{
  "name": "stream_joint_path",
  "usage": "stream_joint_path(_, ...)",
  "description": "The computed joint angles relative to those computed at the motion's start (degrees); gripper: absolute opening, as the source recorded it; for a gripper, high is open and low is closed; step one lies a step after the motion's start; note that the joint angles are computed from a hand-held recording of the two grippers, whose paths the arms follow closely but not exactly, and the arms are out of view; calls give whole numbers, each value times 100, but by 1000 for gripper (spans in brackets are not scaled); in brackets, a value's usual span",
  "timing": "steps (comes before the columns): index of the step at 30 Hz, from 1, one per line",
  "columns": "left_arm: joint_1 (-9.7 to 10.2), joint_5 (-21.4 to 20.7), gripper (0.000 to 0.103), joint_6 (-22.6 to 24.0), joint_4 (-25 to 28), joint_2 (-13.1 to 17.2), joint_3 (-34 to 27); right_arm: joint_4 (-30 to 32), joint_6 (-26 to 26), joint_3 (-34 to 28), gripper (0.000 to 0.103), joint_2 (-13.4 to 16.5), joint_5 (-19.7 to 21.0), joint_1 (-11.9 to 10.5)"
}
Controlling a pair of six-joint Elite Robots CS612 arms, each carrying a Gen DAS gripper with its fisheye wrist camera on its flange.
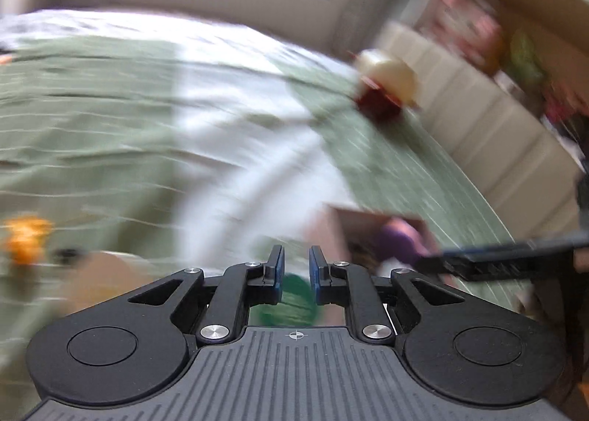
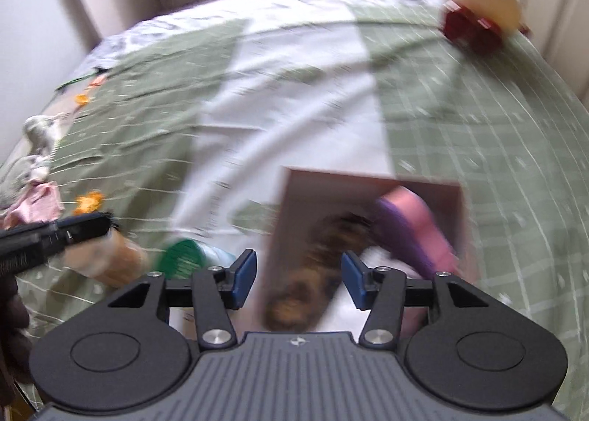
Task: Organize soft objects
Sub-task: 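Grasp the black USB cable beside the orange flower with the left gripper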
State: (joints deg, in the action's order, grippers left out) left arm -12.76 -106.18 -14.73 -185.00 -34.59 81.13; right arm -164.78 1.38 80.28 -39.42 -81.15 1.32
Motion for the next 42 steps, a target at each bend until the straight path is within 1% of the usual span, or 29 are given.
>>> stream_joint_path(2, 147, 364, 16, -353, -56, -58, 79, -22, -82, -141, 53, 43, 90, 119)
stream_joint_path(3, 225, 485, 16, -534, 72, -72, 67, -11, -82, -217, 53, 66, 144, 170)
stream_joint_path(5, 383, 613, 16, -1043, 625, -73, -59, 19, -57, -360, 53, 106, 300, 261)
stream_joint_path(6, 484, 489, 16, -1319, 1059, -41, -213, 26, -56, -429, 53, 126, 379, 299)
stream_joint_path(7, 601, 227, 16, -1663, 1465, 41, -420, 25, -67, -477, 53, 136, 438, 334)
stream_joint_path(8, 683, 42, 16, -1938, 1705, 124, -590, 35, -103, -525, 53, 148, 488, 366)
stream_joint_path(9, 759, -141, 16, -2150, 2065, 237, -841, 68, -163, -576, 53, 156, 520, 401)
stream_joint_path(11, 833, -344, 16, -2174, 2950, 454, -1370, 165, -316, -710, 53, 194, 507, 477)
stream_joint_path(13, 839, -349, 16, -2047, 3693, 660, -1849, 235, -434, -835, 53, 242, 469, 534)
stream_joint_path(15, 802, -264, 16, -1918, 4361, 844, -2263, 305, -494, -927, 53, 283, 442, 567)
stream_joint_path(16, 798, -309, 16, -1969, 4506, 915, -2375, 332, -508, -956, 53, 297, 442, 575)
stream_joint_path(18, 808, -464, 16, -2125, 4514, 997, -2440, 362, -532, -958, 53, 303, 495, 567)
stream_joint_path(19, 791, -440, 17, -2131, 4623, 1046, -2534, 395, -553, -955, 53, 307, 527, 558)
stream_joint_path(20, 765, -353, 18, -2038, 4803, 1085, -2637, 432, -582, -949, 53, 309, 541, 549)
stream_joint_path(22, 686, -39, 25, -1706, 5199, 1189, -2896, 476, -648, -923, 53, 315, 518, 530)
stream_joint_path(24, 593, 354, 25, -1318, 5398, 1225, -3001, 498, -700, -896, 53, 322, 463, 519)
stream_joint_path(26, 500, 701, 26, -749, 5367, 1197, -2956, 528, -720, -880, 53, 327, 420, 510)
stream_joint_path(28, 441, 902, 24, -234, 5032, 1106, -2729, 567, -734, -914, 53, 350, 408, 503)
stream_joint_path(30, 448, 867, 20, -40, 4500, 956, -2342, 582, -741, -985, 53, 383, 407, 512)
stream_joint_path(32, 498, 760, 16, -34, 4049, 808, -1977, 654, -757, -1130, 53, 441, 493, 538)
stream_joint_path(34, 575, 705, 16, -90, 3523, 615, -1519, 829, -800, -1347, 53, 527, 650, 583)
stream_joint_path(35, 606, 708, 16, -88, 3391, 565, -1418, 966, -796, -1484, 53, 585, 755, 608)
stream_joint_path(36, 638, 790, 16, -50, 3174, 457, -1175, 1144, -759, -1648, 53, 655, 877, 639)
stream_joint_path(38, 661, 1135, 16, 99, 3035, 418, -1031, 1626, -623, -2096, 53, 857, 1166, 713)
stream_joint_path(39, 677, 1357, 16, 214, 2954, 342, -854, 1926, -532, -2368, 53, 983, 1286, 757)
stream_joint_path(42, 781, 1701, 16, 395, 2890, 193, -505, 2885, -39, -3361, 53, 1479, 1491, 927)
